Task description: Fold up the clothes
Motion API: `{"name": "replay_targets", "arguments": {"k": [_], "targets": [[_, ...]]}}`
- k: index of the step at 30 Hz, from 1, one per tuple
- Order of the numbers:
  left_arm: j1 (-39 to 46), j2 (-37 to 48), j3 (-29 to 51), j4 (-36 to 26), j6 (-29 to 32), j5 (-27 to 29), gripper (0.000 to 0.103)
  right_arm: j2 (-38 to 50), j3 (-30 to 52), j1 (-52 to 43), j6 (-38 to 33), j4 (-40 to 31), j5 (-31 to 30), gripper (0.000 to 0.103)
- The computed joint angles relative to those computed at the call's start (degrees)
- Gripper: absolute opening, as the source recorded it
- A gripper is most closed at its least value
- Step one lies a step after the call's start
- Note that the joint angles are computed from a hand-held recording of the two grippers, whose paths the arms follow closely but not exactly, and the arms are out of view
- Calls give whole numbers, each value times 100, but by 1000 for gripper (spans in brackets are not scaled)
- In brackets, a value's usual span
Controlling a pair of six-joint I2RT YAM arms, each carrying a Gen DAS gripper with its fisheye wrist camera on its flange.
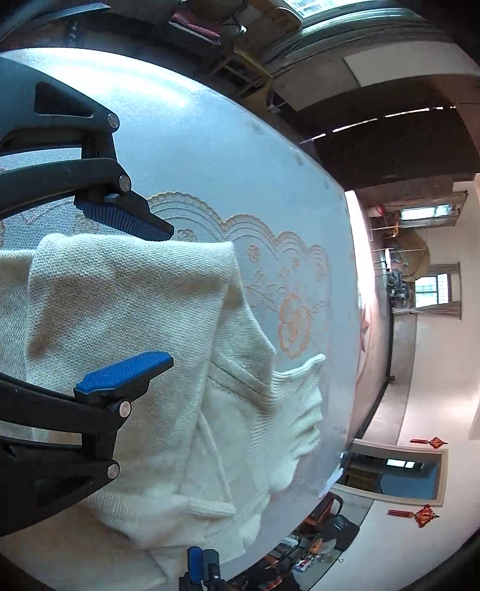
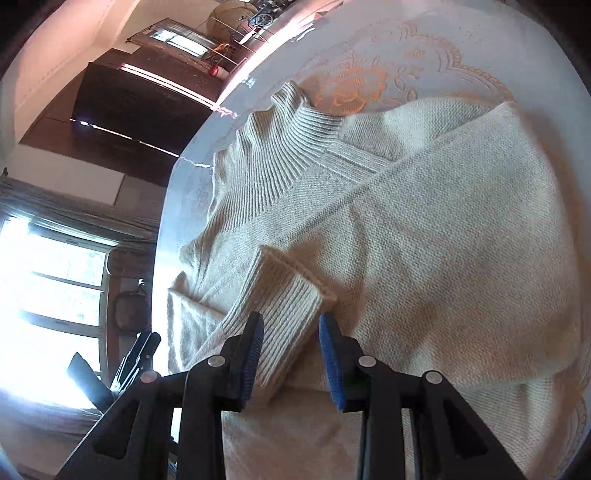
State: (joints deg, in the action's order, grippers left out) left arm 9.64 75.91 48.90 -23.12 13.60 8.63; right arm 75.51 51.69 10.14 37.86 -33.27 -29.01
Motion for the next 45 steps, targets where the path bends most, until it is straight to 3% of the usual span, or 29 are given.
{"name": "replay_targets", "arguments": {"k": [3, 6, 7, 8, 9, 14, 18, 21, 24, 25, 28, 31, 35, 39, 45], "targets": [[-112, 379, -127, 189, 170, -613, 64, 493, 707, 327, -287, -798, 665, 31], [50, 338, -307, 415, 126, -552, 75, 1093, 1312, 641, -521, -1322, 1263, 31], [72, 345, -324, 448, 144, -580, 77, 1141, 1361, 712, -560, -1285, 1294, 30], [95, 354, -343, 487, 163, -608, 79, 1168, 1404, 760, -610, -1227, 1226, 13], [117, 362, -357, 516, 178, -633, 83, 1199, 1451, 774, -677, -1134, 1004, 8], [298, 376, -389, 492, 132, -554, 89, 825, 1876, 790, -816, -532, 640, 7], [524, 285, -574, 631, 121, -399, 93, -13, 1823, 489, -1342, -3, 946, 7], [700, 266, -610, 572, -47, -202, 93, -442, 1464, -37, -2000, -612, 1455, 13], [782, 187, -638, 484, -180, -146, 93, -402, 1014, -904, -2285, -1772, 1689, 21], [746, 95, -712, 538, -193, -262, 93, -430, 787, -1119, -2213, -1918, 1665, 21], [559, -259, -971, 708, -174, -642, 93, -1031, 69, -1821, -1840, -1852, 710, 24], [365, -595, -1224, 867, -212, -895, 93, -1172, 41, -1615, -1538, -1704, 80, 26], [157, -537, -1422, 978, -202, -1216, 93, -357, 1056, -204, -1152, -1612, 993, 27], [147, -588, -1523, 1065, -339, -1197, 97, 1059, 2435, 854, -1172, -2194, 2109, 27], [217, -487, -1499, 1028, -480, -1124, 103, 2910, 3707, 1611, -1224, -3109, 3308, 27]]}}
